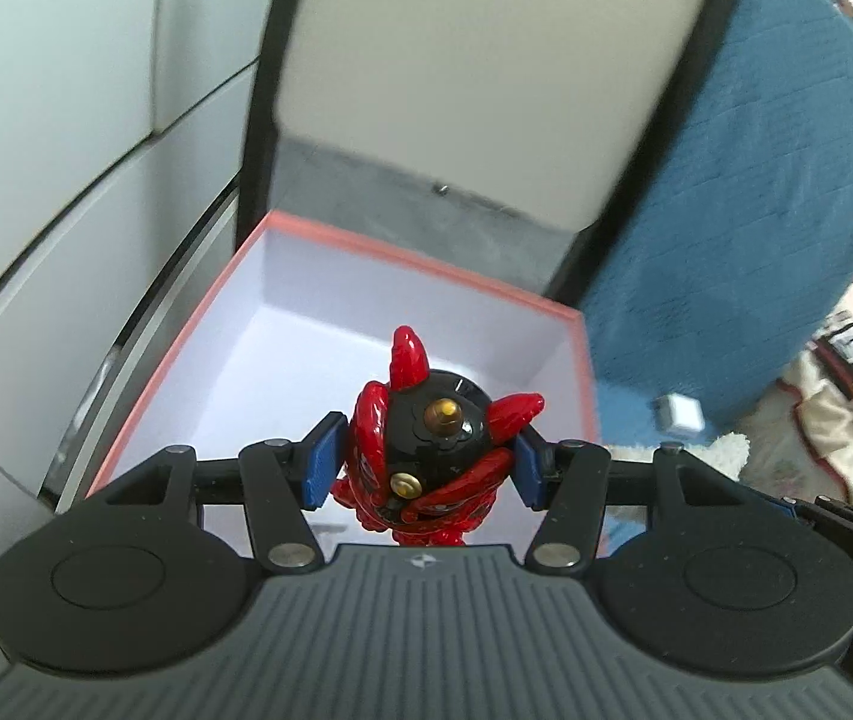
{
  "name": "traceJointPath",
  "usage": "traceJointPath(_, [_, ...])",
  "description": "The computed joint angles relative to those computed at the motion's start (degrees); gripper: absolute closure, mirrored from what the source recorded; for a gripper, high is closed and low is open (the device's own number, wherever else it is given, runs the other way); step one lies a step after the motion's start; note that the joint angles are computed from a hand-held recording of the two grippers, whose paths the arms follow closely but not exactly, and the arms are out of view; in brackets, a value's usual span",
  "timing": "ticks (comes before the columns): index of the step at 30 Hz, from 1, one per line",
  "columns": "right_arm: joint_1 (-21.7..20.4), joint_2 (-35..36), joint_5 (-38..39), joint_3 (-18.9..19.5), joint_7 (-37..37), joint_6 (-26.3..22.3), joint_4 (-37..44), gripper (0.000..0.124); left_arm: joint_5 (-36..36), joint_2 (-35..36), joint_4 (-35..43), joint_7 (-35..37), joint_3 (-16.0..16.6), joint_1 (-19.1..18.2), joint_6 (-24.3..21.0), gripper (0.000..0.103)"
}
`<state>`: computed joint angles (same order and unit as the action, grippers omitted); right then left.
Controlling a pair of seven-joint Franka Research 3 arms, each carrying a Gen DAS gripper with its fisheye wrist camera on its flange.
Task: Organize rigid objects
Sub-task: 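Carry figurine over pink box with left tool while right tool carries plush toy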
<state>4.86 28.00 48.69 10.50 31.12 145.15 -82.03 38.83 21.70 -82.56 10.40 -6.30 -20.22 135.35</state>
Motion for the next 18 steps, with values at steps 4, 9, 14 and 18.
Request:
traceJointPath(4, [2.26, 2.24, -4.08, -0.84, 2.47, 0.07, 0.33, 0.089, -2.64, 0.05, -3.97, -0.33, -0.24, 1.98, 2.83, 0.041])
traceJointPath(9, [4.66, 6.05, -11.26, -2.05, 7.99, -1.02, 3.22, 0.089, -5.35, -0.77, -8.72, -0.24, -0.34, 3.49, 4.41, 0.041])
traceJointPath(14, [4.84, 7.75, -14.23, -1.62, 10.08, -1.36, 4.01, 0.089, -6.05, -0.85, -11.03, -1.19, -0.13, 4.16, 5.77, 0.041])
traceJointPath(18, [4.23, 7.17, -14.36, -0.84, 9.66, -0.32, 2.78, 0.087, -7.12, 0.66, -9.69, -0.28, -0.27, 4.24, 6.39, 0.04])
